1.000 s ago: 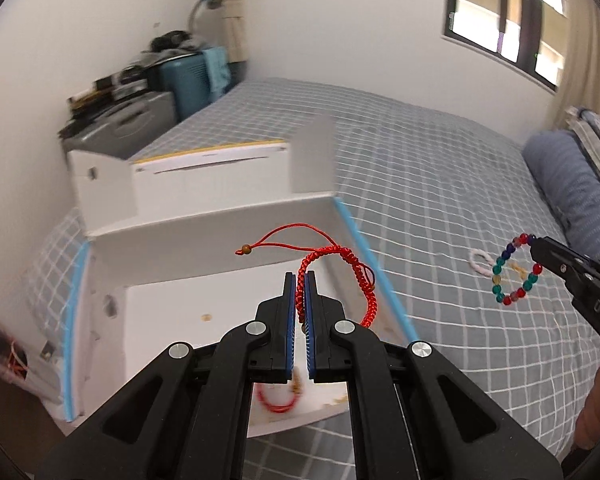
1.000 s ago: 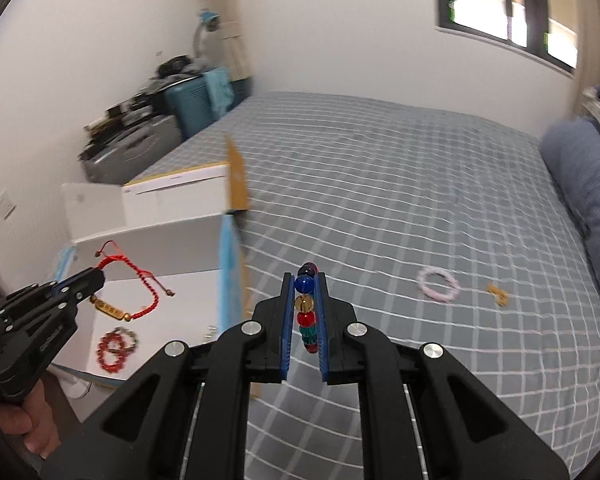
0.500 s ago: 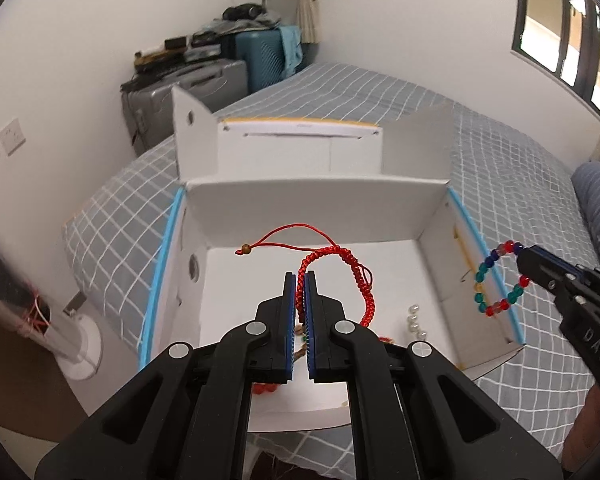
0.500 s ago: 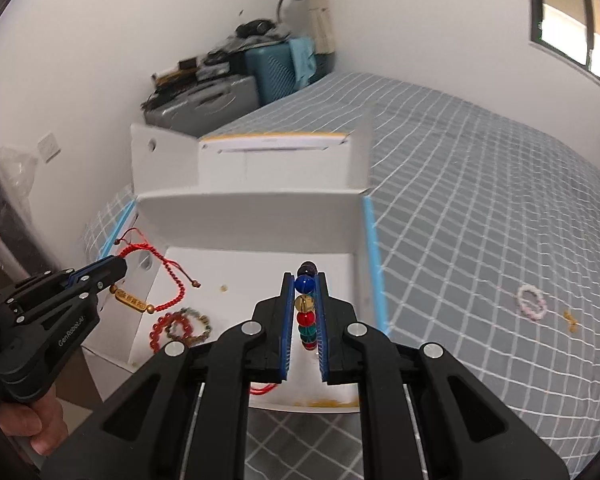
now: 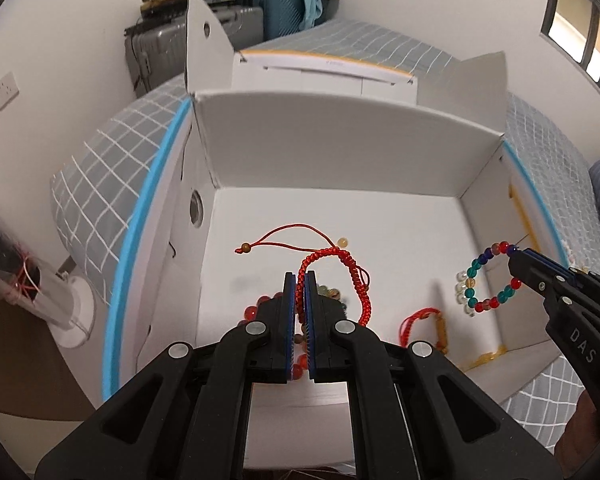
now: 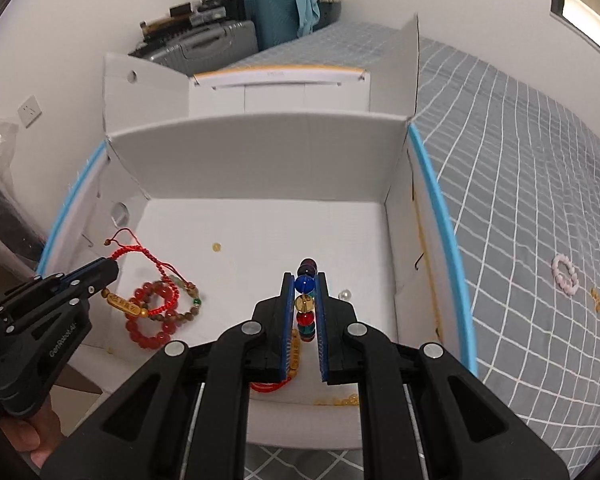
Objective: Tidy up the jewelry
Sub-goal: 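Open both tools to drop the bracelets into the box, then move both tools back from the box toward the pink bracelet and amber beads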
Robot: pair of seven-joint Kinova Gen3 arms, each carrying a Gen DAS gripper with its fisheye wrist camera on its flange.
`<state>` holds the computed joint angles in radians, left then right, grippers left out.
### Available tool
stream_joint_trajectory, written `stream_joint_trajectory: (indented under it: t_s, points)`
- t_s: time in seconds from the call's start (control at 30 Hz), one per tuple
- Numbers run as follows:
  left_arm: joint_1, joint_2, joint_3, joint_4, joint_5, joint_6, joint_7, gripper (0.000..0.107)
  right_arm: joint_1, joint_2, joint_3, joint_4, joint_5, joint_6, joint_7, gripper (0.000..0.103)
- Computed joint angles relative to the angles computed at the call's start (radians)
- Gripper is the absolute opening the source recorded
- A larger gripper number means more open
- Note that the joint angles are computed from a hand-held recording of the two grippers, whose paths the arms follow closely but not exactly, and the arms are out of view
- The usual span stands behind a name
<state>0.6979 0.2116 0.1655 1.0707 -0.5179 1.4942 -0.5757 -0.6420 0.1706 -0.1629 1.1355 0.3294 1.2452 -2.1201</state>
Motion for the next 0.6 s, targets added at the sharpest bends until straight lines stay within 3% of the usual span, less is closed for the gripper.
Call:
stream_joint_trajectory:
  t_s: [0.47,0.6]
  points:
    - [-0.029,0.014,-0.011,0.022,0.046,-0.021,-0.020,0.006,0.014,0.059,0.021,-0.031,-0.064,0.037,0.031,0.010]
    - [-0.029,0.012,-0.012,0.022,0.047,-0.022,-0.012,0.006,0.005,0.056,0.025,-0.034,-0.055,0.037,0.020,0.014]
